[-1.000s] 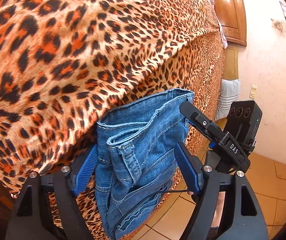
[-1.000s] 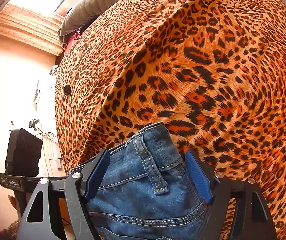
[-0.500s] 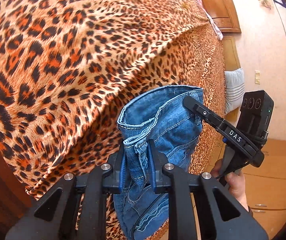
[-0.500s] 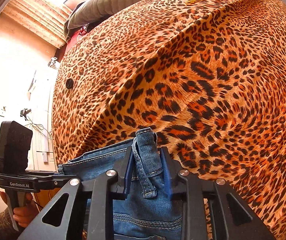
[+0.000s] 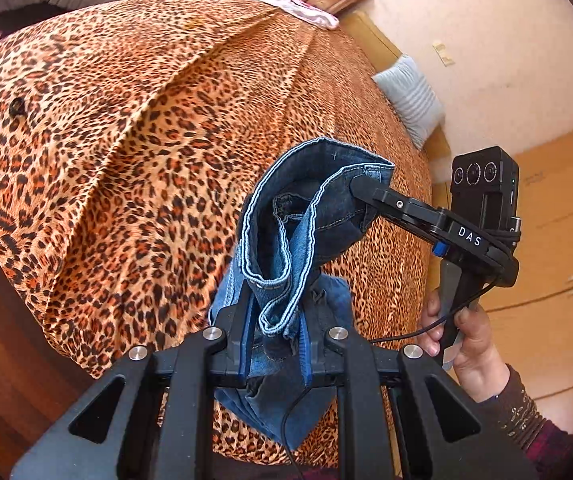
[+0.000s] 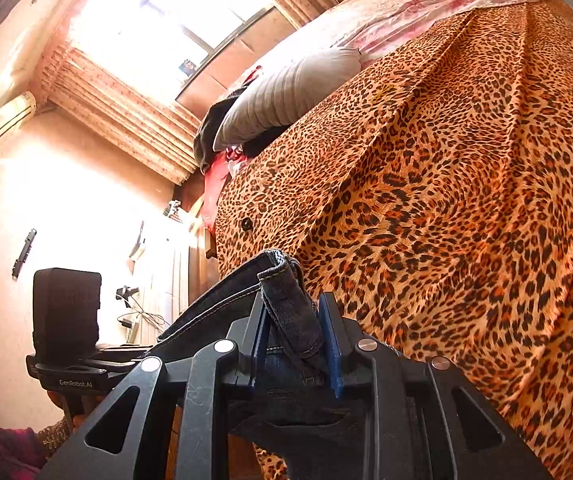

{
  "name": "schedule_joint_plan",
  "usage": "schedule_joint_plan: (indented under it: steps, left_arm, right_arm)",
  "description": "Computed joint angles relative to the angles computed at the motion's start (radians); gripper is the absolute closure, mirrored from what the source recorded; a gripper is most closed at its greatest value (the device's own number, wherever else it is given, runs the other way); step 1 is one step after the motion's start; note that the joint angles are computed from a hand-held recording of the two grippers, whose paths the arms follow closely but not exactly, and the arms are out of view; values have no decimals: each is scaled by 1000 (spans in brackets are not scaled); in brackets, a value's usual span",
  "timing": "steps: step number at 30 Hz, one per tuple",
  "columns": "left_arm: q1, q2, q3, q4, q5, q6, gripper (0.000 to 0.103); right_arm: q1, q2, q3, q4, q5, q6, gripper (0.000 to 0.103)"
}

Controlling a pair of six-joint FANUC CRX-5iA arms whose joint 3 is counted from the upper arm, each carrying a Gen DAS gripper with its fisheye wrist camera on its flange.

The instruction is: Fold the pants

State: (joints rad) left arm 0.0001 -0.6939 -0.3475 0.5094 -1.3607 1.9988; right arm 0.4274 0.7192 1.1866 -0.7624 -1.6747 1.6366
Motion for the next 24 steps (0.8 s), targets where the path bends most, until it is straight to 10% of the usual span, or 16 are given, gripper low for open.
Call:
schedule_joint_plan:
  steps: [13, 16, 21, 24]
  left_arm:
    - [-579, 239, 38, -92, 164, 180, 86]
    - [-651, 303, 5, -88, 162, 224, 85]
    - [-679, 245, -73, -41, 175, 278, 75]
    - [-657, 140, -125, -46, 190, 365, 45]
  right_arm:
    - [-200, -430, -674, 14, 127, 222, 74]
    - [-188, -490, -816, 169, 185, 265, 57]
    - [-182, -513, -918, 336, 169, 260, 45]
    - [-236, -509, -878, 299, 147, 229, 40]
